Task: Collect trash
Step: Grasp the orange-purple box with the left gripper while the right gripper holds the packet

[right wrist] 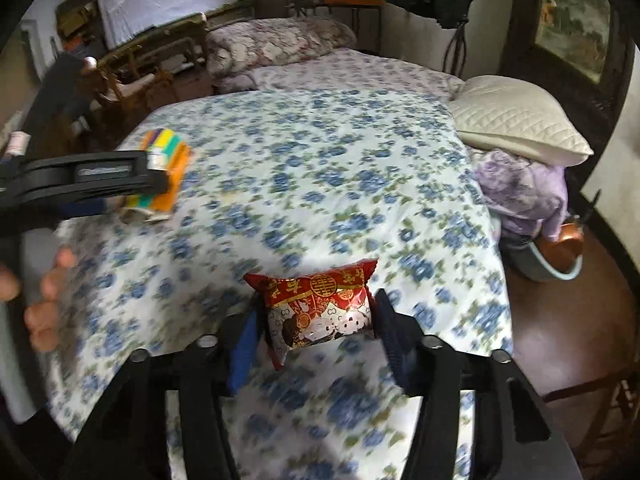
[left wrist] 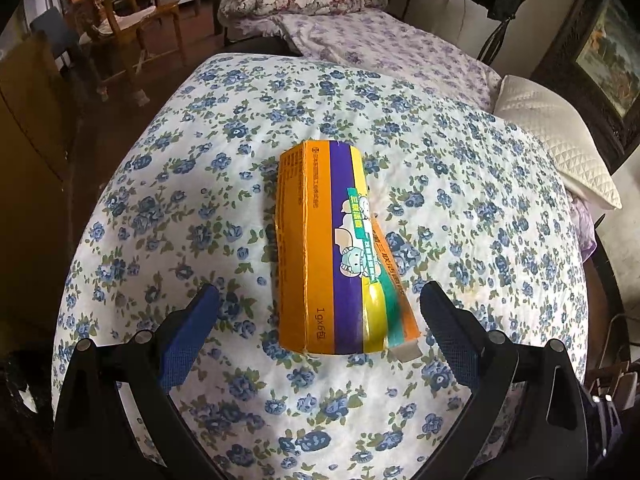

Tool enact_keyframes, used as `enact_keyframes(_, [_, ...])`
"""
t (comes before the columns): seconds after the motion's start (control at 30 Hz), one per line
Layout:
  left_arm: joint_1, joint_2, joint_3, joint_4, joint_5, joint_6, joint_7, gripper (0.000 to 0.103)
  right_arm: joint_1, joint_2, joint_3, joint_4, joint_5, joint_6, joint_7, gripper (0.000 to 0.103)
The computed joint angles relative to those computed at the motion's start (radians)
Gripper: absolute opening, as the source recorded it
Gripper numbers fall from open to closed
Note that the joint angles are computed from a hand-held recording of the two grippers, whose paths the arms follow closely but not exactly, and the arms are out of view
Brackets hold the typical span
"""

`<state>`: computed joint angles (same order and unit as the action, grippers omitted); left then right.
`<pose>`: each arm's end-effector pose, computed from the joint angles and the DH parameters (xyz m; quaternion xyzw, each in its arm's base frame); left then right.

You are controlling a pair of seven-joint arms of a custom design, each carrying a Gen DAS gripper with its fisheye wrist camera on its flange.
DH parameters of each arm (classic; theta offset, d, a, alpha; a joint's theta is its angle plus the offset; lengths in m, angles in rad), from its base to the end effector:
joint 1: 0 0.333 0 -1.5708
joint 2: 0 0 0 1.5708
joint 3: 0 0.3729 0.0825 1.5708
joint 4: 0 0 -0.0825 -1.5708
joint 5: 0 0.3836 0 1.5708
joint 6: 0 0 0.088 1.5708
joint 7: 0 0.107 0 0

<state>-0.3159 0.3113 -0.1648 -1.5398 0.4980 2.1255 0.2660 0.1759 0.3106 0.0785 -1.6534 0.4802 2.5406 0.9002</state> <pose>0.6368 -0.2888 0.5633 -0.8653 0.4381 -0.1570 0.1861 0.6903 0.1656 0.5495 -0.8314 0.4414 -0.1239 0.3139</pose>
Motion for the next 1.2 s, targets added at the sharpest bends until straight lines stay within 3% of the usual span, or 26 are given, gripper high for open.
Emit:
enact_keyframes(0.03, [0.0,0.003,0.0,0.002,-0.001,-0.005,0.004,0.096,-0.018,-0.011,0.015,-0.016,0.056,0.015,-0.019,0.092])
enact_keyframes(0.1, [0.001,0.008,0.0,0.005,-0.005,-0.011,0.01,0.096,-0.031,-0.016,0.018,-0.011,0.099,-0.015,-0.019,0.092])
enact_keyframes(0.33, [-0.002,0.021,0.005,0.016,0.005,-0.026,0.013,0.096,-0.012,-0.025,-0.034,-0.015,0.015,-0.051,0.176,0.092])
enact_keyframes(0.47, [0.005,0.016,0.003,0.009,-0.012,-0.013,0.019,0.096,-0.014,-0.049,-0.039,-0.041,-0.041,-0.048,0.155,0.091])
enact_keyframes(0.6, [0.005,0.008,0.002,0.0,-0.014,-0.015,0.017,0.096,0.049,-0.057,-0.092,-0.094,-0.278,0.061,0.247,0.09])
enact_keyframes(0.67, [0.005,0.007,0.001,0.0,-0.015,-0.017,0.019,0.096,0.069,-0.04,-0.107,-0.095,-0.363,0.089,0.303,0.08])
enact_keyframes(0.83, [0.002,0.002,-0.005,-0.005,-0.023,-0.017,0.028,0.096,0.128,0.015,-0.166,-0.09,-0.532,0.298,0.491,0.078])
enact_keyframes(0.93, [0.003,-0.011,-0.009,-0.024,-0.03,-0.007,0.031,0.096,0.057,0.01,-0.082,-0.085,-0.423,0.288,0.403,0.078])
enact_keyframes(1.03, [0.002,-0.015,-0.009,-0.031,-0.03,-0.007,0.026,0.096,0.053,-0.009,-0.084,-0.104,-0.387,0.317,0.402,0.078])
enact_keyframes(1.13, [-0.002,-0.011,-0.009,-0.023,-0.022,-0.025,0.029,0.096,-0.03,-0.024,0.014,-0.099,-0.195,0.308,0.29,0.078])
enact_keyframes(1.2, [-0.004,-0.003,-0.009,-0.011,-0.019,-0.035,0.037,0.096,-0.06,-0.026,0.056,-0.081,-0.09,0.255,0.206,0.079])
